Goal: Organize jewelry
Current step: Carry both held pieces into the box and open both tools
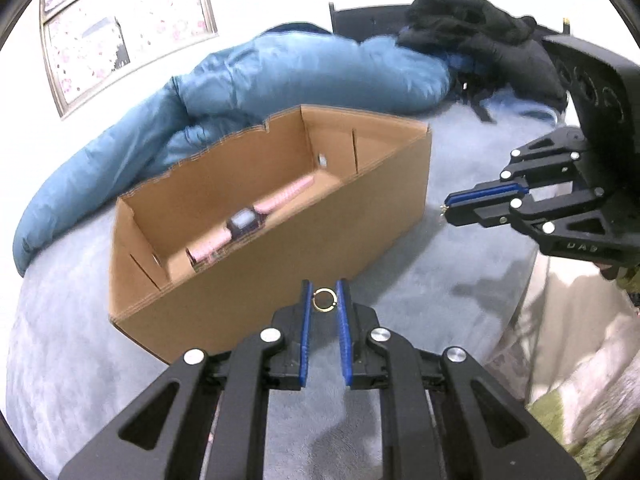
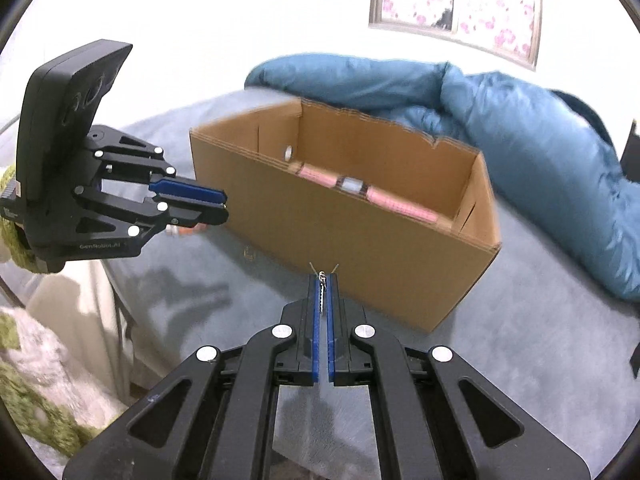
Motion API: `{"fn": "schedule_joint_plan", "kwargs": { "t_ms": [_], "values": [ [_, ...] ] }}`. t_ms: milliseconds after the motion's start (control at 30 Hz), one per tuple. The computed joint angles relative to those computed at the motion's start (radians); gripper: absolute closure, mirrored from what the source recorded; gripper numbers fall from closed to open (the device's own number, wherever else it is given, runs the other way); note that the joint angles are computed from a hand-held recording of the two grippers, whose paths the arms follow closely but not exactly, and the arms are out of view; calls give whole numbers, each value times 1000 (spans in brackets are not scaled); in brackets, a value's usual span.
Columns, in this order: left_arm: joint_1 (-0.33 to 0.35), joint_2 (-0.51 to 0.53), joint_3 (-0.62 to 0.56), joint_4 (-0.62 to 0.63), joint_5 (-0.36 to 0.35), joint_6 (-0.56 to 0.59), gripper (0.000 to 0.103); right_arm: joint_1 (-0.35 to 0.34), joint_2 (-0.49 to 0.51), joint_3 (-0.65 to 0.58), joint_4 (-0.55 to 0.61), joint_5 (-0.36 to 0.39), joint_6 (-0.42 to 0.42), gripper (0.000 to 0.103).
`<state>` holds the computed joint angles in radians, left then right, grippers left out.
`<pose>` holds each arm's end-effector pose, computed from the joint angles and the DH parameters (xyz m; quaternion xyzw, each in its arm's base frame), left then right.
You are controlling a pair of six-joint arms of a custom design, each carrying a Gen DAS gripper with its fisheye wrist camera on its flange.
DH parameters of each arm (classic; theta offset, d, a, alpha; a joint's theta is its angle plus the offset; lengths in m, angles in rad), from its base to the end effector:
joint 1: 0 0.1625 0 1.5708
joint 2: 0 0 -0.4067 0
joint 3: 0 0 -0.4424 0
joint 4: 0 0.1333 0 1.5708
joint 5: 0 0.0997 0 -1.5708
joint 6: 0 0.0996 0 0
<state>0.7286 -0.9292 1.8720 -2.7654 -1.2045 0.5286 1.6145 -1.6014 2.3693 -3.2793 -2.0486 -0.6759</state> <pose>-0.3524 -0.5409 0.0651 0.5998 0.7697 -0.1502 0.1592 0.1065 -0.4318 0.2901 0.2046 -0.8484 0.3529 0.3374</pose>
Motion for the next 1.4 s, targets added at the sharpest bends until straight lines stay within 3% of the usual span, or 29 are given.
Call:
{"fn": "schedule_joint_plan", "kwargs": {
  "t_ms": [200, 433, 700, 1033, 1100, 1200, 1400],
  "values": [
    [-23, -15, -32, -50, -36, 28, 92, 42, -15, -48, -63, 33, -30, 102],
    [-31, 61, -128, -102, -51, 97, 92, 40, 42, -131, -136, 57, -82, 102],
    [3, 204, -301, -2, -24, 111, 92, -18, 135, -231, -150, 53, -32, 102],
    [33, 303, -425, 142, 14, 58, 91, -55, 237, -338, -76, -57, 11, 100],
    [37, 309, -437, 166, 19, 41, 90, -59, 239, -338, -67, -57, 18, 94],
    [37, 312, -440, 178, 35, 26, 79, -62, 236, -326, -81, -50, 21, 82],
    [28, 291, -409, 145, 40, 27, 65, -60, 216, -306, -101, -29, 31, 72]
  ]
}}
